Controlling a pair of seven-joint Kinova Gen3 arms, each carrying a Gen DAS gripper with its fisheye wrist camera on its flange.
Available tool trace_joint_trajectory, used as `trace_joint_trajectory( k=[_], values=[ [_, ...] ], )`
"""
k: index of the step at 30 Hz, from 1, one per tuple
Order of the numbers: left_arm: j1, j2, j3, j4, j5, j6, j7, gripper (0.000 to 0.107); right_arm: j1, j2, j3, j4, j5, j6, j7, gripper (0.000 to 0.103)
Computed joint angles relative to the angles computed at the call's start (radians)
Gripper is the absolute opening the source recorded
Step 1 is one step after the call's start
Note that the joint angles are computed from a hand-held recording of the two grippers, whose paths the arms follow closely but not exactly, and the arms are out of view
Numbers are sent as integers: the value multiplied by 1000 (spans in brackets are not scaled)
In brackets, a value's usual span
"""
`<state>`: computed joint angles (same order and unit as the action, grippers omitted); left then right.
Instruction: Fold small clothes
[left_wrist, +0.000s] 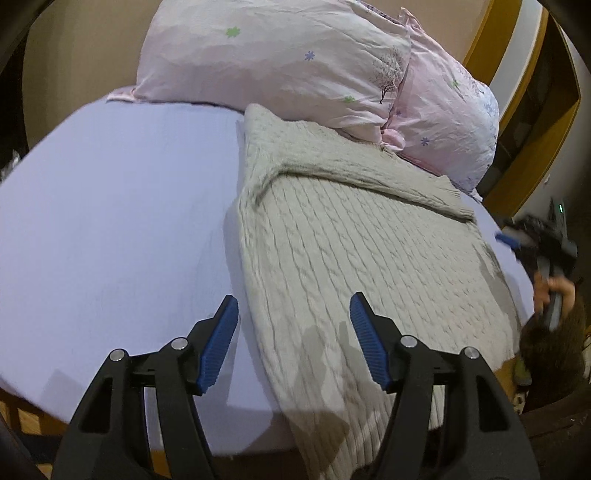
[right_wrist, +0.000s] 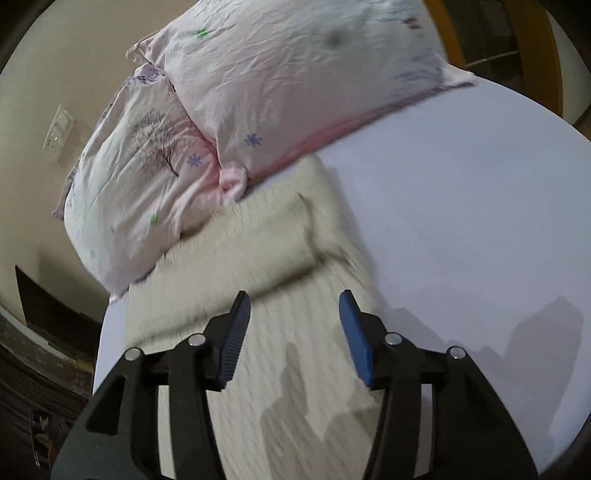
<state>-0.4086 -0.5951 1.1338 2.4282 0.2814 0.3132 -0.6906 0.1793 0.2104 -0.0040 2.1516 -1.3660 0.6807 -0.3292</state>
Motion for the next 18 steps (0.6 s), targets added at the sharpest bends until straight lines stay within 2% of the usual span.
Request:
trace_joint_trajectory(
  k=[3,5,8,12,15,18],
  values=[
    [57,1,-15,35,31,-43,22,64,45,4,56,39,82,92,8,50],
    [96,-8,-24,50,44,-62,38,64,71,16,95,68,115,154,40,45],
    [151,-15,-26,79,69,-115,69,62,198,46,63,115,142,276,139,36],
    [183,-8,-4,93,92,-148,109,35,374,150,-32,126,229,439,220,29],
    [200,33,6,107,104,-188,137,12,393,268,-12,98,273,559,242,10],
    [211,58,-13,105,81,-193,144,9,380,336,17,86,228,680,301,8]
  ],
)
